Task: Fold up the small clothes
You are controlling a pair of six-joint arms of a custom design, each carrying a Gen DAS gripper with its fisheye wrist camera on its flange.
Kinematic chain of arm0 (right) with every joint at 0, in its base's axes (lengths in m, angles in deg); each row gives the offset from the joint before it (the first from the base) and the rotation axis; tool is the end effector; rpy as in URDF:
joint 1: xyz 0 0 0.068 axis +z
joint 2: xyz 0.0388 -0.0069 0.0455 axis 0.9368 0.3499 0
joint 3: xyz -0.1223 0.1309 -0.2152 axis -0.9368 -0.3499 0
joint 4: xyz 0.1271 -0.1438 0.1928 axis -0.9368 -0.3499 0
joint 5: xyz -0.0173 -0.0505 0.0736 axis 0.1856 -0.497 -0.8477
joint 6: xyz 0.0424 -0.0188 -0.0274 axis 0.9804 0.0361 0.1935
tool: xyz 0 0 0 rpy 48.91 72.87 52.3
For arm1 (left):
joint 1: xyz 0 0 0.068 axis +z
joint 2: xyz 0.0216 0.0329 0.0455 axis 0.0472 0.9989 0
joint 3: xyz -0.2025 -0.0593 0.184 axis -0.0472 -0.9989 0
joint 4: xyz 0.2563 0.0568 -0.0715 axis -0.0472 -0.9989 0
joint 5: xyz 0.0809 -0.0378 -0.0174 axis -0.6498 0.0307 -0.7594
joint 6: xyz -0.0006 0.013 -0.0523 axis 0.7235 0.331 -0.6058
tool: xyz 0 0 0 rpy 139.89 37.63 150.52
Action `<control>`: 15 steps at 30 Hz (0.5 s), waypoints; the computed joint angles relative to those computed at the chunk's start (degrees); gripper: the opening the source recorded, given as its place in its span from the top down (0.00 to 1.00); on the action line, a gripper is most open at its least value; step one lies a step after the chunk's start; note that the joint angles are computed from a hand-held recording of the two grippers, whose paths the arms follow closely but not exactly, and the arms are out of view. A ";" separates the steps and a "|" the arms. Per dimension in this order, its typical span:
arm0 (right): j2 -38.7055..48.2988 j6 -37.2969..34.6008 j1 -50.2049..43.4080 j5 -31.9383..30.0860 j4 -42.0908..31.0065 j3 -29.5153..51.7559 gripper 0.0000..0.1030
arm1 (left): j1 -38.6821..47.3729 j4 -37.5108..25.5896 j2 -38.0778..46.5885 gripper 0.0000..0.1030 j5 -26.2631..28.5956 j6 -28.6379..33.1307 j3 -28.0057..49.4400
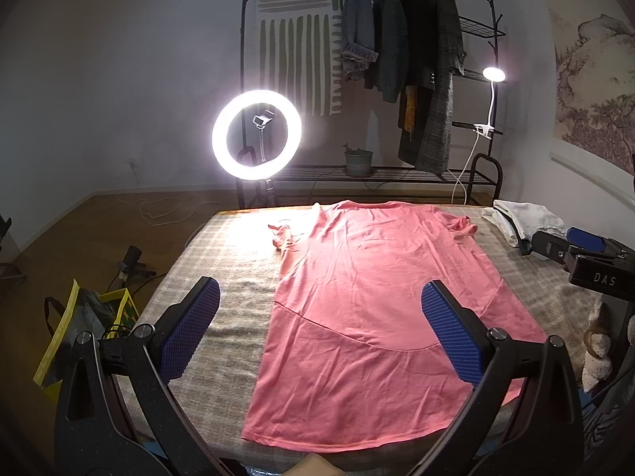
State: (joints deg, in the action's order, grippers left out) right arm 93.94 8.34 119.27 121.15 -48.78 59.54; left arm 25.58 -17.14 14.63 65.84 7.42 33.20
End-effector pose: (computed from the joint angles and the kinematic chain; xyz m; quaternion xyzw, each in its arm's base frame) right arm 0.1078 0.0837 0.2767 0.1612 0.8431 -0.0336 0.5120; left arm 0.2064 0.0600 0.2921 0.2136 0.8245 -0.1291 0.5079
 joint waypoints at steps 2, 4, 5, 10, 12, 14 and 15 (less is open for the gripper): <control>0.99 -2.33 -1.05 -1.23 2.70 -0.15 0.00 | 0.67 0.36 0.58 0.00 0.07 0.14 0.14; 2.27 -4.05 -1.92 -2.34 4.67 0.24 0.00 | 1.51 1.06 1.22 0.00 0.03 0.14 0.13; 2.77 -4.97 -2.50 -3.08 5.61 0.42 0.00 | 1.95 1.39 1.58 0.00 -0.03 0.12 0.12; 4.95 -10.43 -7.33 -8.97 10.02 2.10 0.00 | 4.26 3.66 5.82 0.00 -1.06 0.07 0.37; 5.81 -12.83 -9.71 -11.34 11.75 2.91 0.00 | 5.67 3.74 9.01 0.00 -1.60 -0.38 1.33; 7.49 -16.03 -12.73 -14.53 14.29 4.11 0.00 | 7.41 3.23 12.16 0.01 -0.97 -1.23 2.50; 8.54 -17.96 -14.29 -16.14 15.76 4.77 0.00 | 8.61 2.85 14.05 0.04 -0.36 -1.66 3.14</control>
State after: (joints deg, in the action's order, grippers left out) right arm 102.48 -9.62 104.99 105.01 -33.02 64.31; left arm 34.19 -14.30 28.68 65.48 5.76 36.34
